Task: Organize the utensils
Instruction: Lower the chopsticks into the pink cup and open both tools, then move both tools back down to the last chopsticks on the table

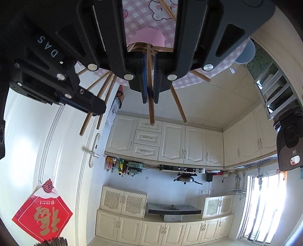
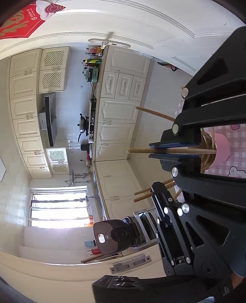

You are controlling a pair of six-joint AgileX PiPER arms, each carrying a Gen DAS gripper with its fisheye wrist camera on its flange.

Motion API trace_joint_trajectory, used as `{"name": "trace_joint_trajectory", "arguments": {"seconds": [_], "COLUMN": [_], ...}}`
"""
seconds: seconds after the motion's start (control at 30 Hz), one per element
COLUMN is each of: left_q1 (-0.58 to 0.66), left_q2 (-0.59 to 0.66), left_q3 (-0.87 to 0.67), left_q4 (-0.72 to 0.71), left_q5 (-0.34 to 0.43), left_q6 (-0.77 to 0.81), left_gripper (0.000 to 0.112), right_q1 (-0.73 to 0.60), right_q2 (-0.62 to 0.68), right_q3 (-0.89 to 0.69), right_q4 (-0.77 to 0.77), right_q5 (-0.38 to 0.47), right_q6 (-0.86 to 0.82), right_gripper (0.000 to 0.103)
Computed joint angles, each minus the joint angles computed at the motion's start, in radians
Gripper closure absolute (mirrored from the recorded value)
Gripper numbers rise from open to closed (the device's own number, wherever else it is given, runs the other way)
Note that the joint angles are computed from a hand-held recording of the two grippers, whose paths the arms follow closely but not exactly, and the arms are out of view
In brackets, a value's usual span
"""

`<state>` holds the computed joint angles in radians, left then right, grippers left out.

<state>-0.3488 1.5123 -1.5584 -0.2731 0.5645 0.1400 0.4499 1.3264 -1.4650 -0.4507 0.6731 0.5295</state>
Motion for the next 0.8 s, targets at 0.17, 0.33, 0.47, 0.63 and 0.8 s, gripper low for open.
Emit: {"name": "trace_joint_trajectory", "arguments": {"seconds": [0.17,0.33,0.47,0.63,0.8], "left_q1": [0.014,0.007,0.005,0.0,-0.005], "left_q2": [-0.01,-0.023,-0.053,-0.08,-0.132], "left_q3": [0.005,0.025,0.048,0.047,0.092], "left_q4": [-0.03,0.019,0.066,0.107,0.166], "left_q5": [0.025,0.03,0.025,0.054,0.059], "left_q6": [0.012,-0.029,-0.078,-0.113,-0.144], "left_gripper": [0.106,0.086,0.056,0.053,0.045], "right_q1": [0.004,0.009,-0.005,0.003,0.035], "right_q2": [0.006,-0.01,-0.025,-0.056,-0.088], "right_q3": [0.02,0.033,0.041,0.057,0.078], "right_q4": [0.026,0.025,0.048,0.054,0.029], "right_q5": [0.023,0.031,0.034,0.046,0.064], "right_q6": [-0.015,0.001,0.011,0.019,0.05], "right_gripper": [0.099,0.099,0.096,0.093,0.088]}}
